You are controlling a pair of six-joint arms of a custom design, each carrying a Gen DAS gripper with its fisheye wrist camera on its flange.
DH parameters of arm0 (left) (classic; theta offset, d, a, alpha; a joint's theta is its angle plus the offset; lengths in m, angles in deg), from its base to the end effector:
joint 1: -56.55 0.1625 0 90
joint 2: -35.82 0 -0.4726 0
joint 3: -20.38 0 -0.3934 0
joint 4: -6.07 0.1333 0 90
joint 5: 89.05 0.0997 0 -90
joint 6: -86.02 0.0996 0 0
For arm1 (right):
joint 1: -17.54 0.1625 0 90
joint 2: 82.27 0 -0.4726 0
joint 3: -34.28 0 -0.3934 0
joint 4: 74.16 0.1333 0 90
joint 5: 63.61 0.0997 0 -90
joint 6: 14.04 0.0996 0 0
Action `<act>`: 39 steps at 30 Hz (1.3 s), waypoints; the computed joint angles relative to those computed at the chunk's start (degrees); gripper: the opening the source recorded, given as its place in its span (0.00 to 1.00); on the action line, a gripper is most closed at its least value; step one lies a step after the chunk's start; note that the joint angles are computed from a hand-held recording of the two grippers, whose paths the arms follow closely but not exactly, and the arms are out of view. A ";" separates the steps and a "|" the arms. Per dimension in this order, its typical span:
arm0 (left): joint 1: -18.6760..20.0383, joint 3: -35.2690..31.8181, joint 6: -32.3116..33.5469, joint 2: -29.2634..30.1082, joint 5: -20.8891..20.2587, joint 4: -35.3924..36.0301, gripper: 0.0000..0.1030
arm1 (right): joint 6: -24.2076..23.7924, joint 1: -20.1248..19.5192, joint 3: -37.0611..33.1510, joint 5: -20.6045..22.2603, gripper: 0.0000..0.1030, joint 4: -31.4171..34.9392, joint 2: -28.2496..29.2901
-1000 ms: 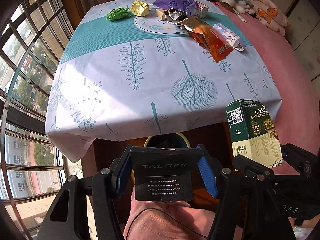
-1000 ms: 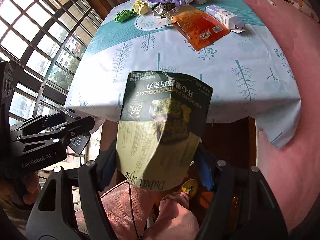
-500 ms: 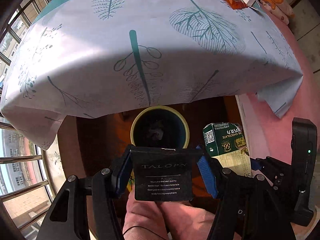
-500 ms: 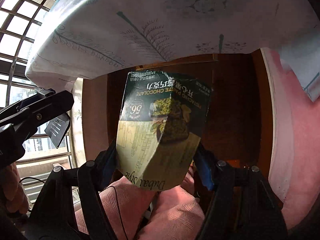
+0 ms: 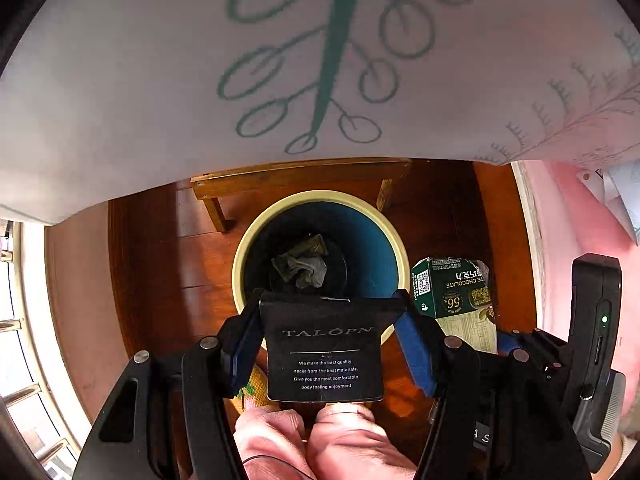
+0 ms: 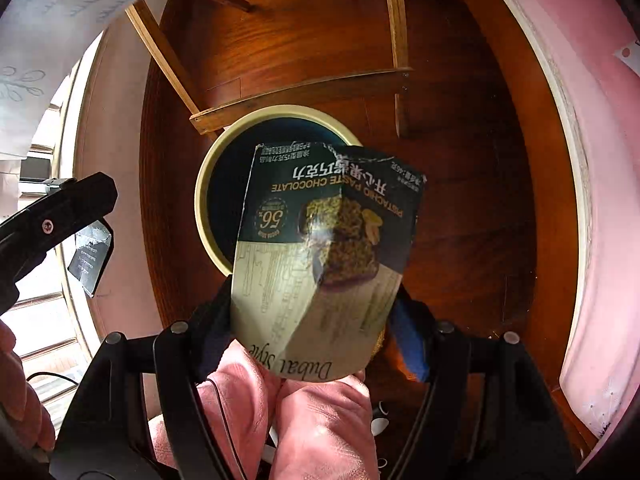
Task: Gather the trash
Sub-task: 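Lower both held items over the bin and open both tools, then raise both tools back above the table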
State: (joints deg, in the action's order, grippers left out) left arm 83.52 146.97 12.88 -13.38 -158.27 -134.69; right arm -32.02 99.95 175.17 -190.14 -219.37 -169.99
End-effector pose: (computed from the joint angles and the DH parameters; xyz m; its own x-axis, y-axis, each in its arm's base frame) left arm -0.3175 -0.3508 0.0084 -0.8443 -0.1254 -0.5209 -0.0391 0.9841 -0.1735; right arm 0.0262 -0.3638 0.2434 -0.7957 -0.1849 0.5768 -0.1195 0.9815 0.1498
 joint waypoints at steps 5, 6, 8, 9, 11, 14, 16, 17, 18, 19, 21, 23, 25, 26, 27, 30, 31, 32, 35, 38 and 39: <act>0.91 2.02 1.34 2.57 0.82 -4.18 0.89 | -3.23 -3.35 2.68 -0.26 0.67 -8.15 4.00; 0.97 2.29 1.15 2.72 1.26 -4.45 0.89 | -3.37 -3.51 2.89 -0.42 0.67 -9.10 4.64; 1.17 2.99 0.48 2.74 1.33 -4.34 0.90 | -4.11 -4.31 3.35 -0.56 0.68 -10.29 4.96; 1.06 3.70 -0.12 2.46 1.15 -4.34 0.90 | -4.46 -4.66 3.74 -0.64 0.69 -11.33 5.36; 0.69 4.98 -1.65 1.31 1.31 -3.59 0.91 | -4.24 -4.54 3.64 -0.94 0.70 -11.60 6.05; -0.19 6.10 -4.34 -0.76 1.46 -0.99 0.91 | -1.58 -2.66 2.62 -1.08 0.71 -11.59 8.69; -0.82 6.96 -6.22 -2.43 1.29 1.15 0.91 | -0.33 -1.75 1.90 -0.77 0.72 -10.86 9.27; -1.09 7.29 -7.01 -3.20 1.04 2.09 0.91 | 0.21 -1.41 1.52 -0.48 0.73 -10.49 9.53; -1.20 7.56 -7.65 -3.70 0.84 2.75 0.91 | 0.71 -1.05 1.13 -0.11 0.73 -10.17 9.76; -1.47 7.71 -8.50 -4.54 0.60 3.95 0.91 | 1.17 -0.68 0.78 0.19 0.74 -9.81 9.84; -1.87 8.35 -9.85 -5.54 0.20 5.05 0.91 | 2.07 0.27 0.03 0.78 0.75 -9.48 10.38; -2.36 8.71 -11.28 -6.89 -0.06 6.63 0.91 | 2.80 1.15 -0.62 1.70 0.76 -9.28 10.69; -2.66 8.97 -12.23 -7.83 -0.13 7.65 0.91 | 3.57 1.96 -1.29 2.55 0.77 -8.81 10.81; -2.86 8.97 -12.75 -8.29 -0.16 8.32 0.91 | 3.84 2.30 -1.50 2.70 0.78 -8.70 10.88; -3.11 8.87 -13.28 -8.82 -0.17 9.17 0.91 | 4.01 2.68 -1.80 2.86 0.79 -8.43 10.87; -3.65 8.32 -14.34 -9.98 -0.14 11.12 0.91 | 4.18 3.98 -2.30 3.08 0.80 -7.53 10.37; -3.85 7.90 -14.65 -10.40 0.00 12.05 0.91 | 4.14 4.58 -2.33 3.05 0.80 -7.32 9.90; -4.08 7.56 -14.89 -10.90 0.07 12.91 0.91 | 4.19 5.06 -2.47 3.25 0.80 -6.84 9.48; -4.73 6.43 -15.50 -12.42 0.14 15.64 0.91 | 4.98 6.73 -3.14 3.73 0.81 -4.73 7.94; -5.50 4.68 -16.23 -14.02 0.04 19.28 0.91 | 6.72 8.63 -4.27 4.18 0.81 -1.25 6.10; -5.83 3.86 -16.49 -14.57 -0.02 20.74 0.91 | 7.46 9.23 -4.84 4.46 0.81 0.52 5.21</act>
